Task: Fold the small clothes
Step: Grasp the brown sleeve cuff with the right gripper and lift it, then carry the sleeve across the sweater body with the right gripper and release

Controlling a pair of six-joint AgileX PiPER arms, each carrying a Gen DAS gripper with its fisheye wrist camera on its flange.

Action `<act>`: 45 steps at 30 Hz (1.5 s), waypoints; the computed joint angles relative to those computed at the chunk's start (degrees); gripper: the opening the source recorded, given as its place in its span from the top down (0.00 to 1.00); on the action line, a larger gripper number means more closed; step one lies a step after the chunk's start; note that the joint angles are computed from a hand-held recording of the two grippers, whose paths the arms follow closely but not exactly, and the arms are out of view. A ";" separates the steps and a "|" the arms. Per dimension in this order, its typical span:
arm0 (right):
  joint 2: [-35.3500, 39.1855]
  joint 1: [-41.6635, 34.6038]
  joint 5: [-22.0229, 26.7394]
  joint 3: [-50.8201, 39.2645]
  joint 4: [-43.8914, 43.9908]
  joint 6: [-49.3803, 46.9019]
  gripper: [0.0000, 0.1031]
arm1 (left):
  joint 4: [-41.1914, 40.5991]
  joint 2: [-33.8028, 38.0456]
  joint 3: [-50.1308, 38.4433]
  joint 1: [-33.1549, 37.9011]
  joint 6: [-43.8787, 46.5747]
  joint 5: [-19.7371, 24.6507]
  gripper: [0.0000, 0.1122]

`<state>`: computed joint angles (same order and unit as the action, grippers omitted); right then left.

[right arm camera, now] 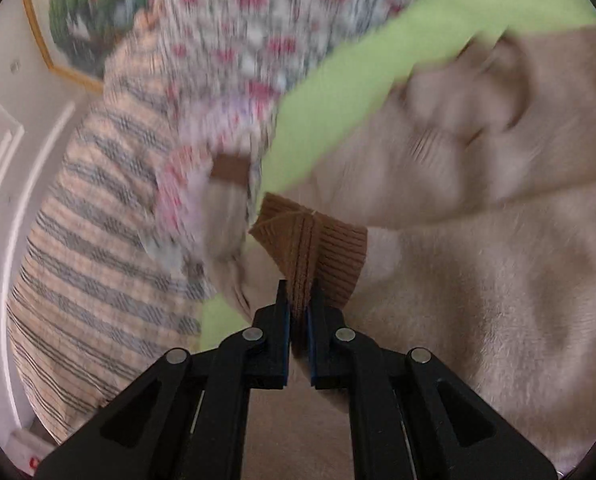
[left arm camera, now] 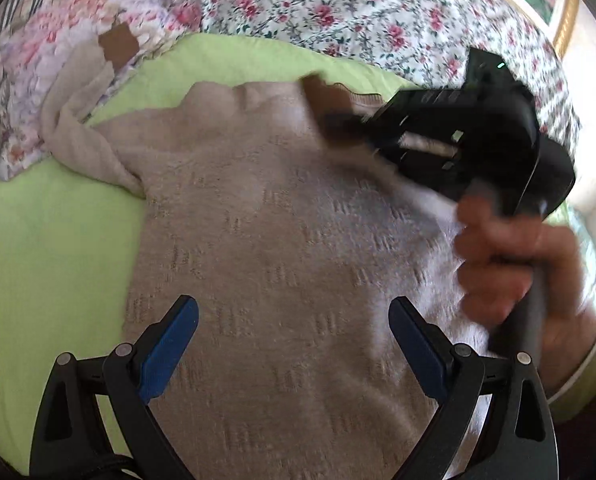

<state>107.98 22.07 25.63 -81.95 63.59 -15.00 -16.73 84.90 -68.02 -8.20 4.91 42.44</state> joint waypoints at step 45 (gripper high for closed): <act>-18.11 -25.74 6.91 20.07 -56.90 37.09 0.92 | -4.52 29.25 -30.27 2.06 5.51 1.35 0.88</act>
